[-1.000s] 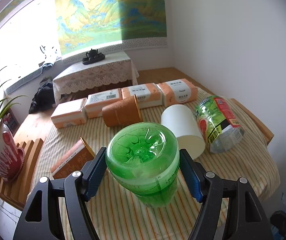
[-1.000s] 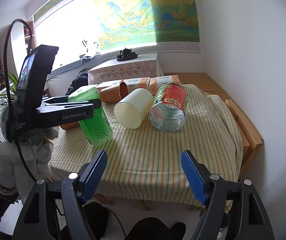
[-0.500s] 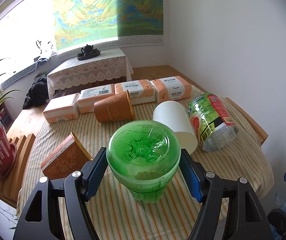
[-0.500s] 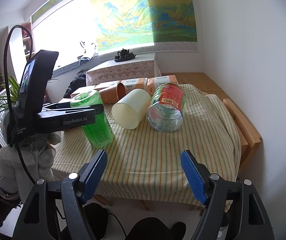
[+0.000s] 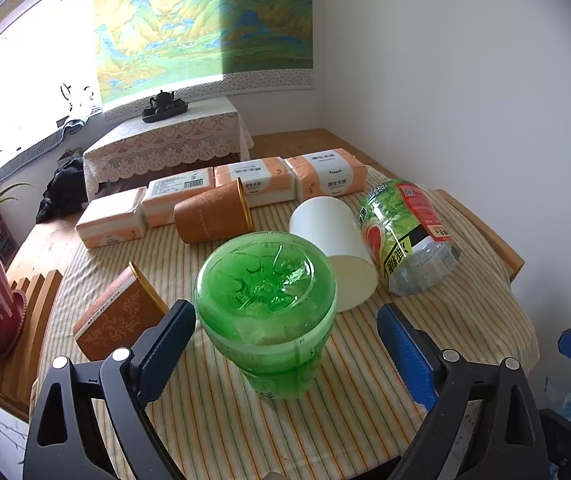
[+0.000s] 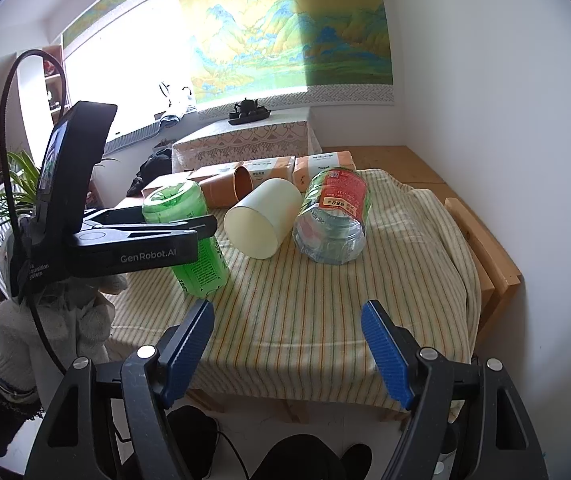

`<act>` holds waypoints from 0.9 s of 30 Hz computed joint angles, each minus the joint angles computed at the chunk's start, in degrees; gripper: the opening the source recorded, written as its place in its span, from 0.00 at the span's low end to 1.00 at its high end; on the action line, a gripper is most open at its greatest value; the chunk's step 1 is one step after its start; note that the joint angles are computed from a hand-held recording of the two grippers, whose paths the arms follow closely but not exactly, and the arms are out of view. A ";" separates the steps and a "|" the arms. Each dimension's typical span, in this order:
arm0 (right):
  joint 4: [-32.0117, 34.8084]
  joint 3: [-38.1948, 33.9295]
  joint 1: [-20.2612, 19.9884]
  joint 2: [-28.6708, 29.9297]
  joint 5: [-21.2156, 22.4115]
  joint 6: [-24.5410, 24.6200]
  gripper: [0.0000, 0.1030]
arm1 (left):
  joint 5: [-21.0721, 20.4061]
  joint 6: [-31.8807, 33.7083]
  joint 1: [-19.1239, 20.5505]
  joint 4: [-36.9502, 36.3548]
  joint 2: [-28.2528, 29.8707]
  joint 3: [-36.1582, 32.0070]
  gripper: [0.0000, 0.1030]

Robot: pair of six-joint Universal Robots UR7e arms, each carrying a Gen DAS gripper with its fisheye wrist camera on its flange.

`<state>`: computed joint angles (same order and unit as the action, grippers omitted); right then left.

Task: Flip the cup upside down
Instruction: 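Open the left gripper and pull it back from the standing bottle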

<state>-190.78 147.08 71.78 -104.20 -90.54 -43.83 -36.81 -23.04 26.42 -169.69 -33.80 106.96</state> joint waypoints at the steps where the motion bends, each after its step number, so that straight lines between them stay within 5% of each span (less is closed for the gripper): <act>1: -0.01 0.00 0.12 0.01 -0.05 0.03 0.70 | -0.24 -0.29 0.04 -0.06 -0.28 0.30 0.92; 15: -3.23 0.37 3.21 2.33 -1.66 1.29 0.70 | 5.12 -4.98 -2.84 -3.04 -6.14 8.59 0.95; 27: -18.26 1.99 6.33 9.04 -2.56 3.29 0.86 | 14.37 -18.05 -9.16 -2.15 -13.77 20.44 0.99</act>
<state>-209.04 149.07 78.12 -95.16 -93.09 -40.54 -22.44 -41.09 17.26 -171.85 -47.57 127.40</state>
